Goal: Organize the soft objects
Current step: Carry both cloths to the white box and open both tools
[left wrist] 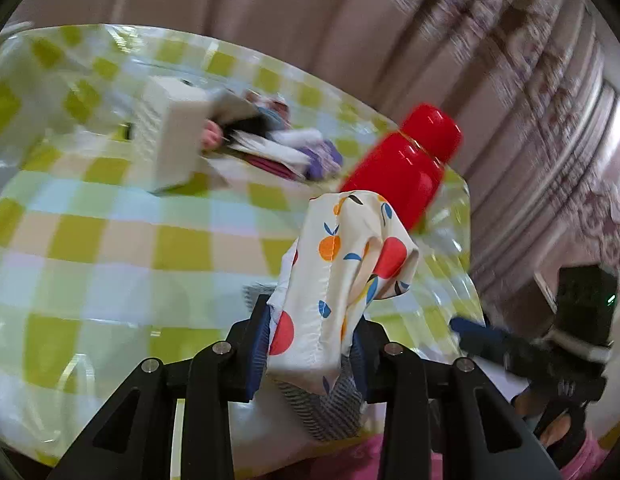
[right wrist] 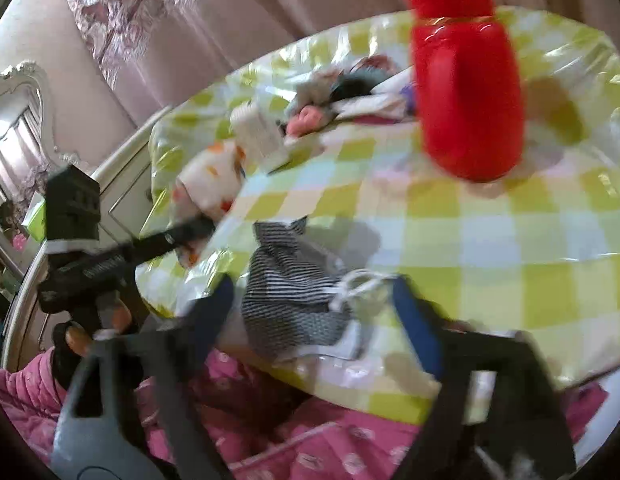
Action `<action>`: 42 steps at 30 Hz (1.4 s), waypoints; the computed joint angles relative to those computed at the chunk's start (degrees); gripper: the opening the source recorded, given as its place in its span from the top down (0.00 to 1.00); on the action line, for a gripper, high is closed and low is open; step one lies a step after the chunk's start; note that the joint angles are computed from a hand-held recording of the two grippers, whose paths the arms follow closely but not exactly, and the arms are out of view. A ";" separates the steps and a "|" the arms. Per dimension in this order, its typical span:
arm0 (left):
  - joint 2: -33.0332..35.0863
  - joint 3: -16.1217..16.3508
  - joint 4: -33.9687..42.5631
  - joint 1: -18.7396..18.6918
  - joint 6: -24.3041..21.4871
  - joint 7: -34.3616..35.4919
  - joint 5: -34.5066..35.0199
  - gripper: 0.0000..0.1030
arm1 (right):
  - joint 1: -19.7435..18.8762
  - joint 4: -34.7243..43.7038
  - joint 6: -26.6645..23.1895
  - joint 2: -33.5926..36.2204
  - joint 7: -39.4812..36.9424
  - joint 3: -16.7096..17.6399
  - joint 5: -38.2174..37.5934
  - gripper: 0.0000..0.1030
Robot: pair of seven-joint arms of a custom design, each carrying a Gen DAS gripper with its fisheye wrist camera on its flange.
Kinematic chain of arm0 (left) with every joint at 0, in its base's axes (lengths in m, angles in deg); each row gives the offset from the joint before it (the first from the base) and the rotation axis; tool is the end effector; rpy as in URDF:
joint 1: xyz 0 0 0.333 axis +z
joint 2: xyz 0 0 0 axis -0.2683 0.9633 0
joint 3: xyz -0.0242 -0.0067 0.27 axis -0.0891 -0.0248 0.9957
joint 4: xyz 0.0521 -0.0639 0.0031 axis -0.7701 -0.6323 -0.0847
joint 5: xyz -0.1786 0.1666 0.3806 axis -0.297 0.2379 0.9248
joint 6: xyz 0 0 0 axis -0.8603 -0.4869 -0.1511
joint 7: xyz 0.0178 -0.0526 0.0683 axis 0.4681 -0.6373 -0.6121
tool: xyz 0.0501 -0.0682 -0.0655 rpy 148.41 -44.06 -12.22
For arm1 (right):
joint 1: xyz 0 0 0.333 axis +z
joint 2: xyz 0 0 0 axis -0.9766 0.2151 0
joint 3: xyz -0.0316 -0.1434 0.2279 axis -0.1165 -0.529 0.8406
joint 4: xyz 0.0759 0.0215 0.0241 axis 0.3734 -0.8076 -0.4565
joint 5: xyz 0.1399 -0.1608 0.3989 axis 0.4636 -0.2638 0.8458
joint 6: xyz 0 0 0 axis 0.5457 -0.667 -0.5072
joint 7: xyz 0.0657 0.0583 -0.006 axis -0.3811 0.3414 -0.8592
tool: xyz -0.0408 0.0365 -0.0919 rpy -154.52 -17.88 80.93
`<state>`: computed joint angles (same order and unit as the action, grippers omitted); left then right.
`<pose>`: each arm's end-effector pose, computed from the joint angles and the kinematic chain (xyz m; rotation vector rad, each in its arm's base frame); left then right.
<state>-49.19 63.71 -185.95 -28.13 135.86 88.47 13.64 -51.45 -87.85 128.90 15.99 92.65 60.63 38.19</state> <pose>0.3946 -0.1076 0.4802 -2.1002 1.3858 -1.2231 0.4980 0.2925 0.5046 -2.0849 0.9259 0.1469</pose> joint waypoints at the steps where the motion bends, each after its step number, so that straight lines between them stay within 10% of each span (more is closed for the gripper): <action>1: -1.73 -0.52 -0.87 0.87 -0.54 -0.74 0.07 0.65 | 0.87 1.41 -0.40 1.44 -1.21 0.31 -0.36 0.17; 10: -12.47 -3.07 -5.37 3.25 -7.75 -4.02 2.52 0.64 | 2.70 7.26 8.52 13.62 5.23 8.69 -32.06 0.17; 14: -12.25 -2.96 -4.91 2.23 -9.26 -3.76 3.00 0.64 | 2.63 4.38 5.83 9.68 0.16 4.59 -18.30 0.84; 25: 2.20 0.15 4.79 -5.43 -5.40 5.11 0.98 0.64 | -3.47 -5.52 0.21 -7.17 -5.87 -4.72 1.24 0.85; 42: 32.17 1.34 35.29 -21.25 -12.97 36.44 -14.24 0.63 | -12.25 -20.51 10.83 -23.27 5.36 -5.86 -11.55 0.81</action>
<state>-17.02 65.05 -150.66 -49.38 122.89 124.91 -0.59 -63.70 -108.36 139.72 -7.28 98.01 54.77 26.64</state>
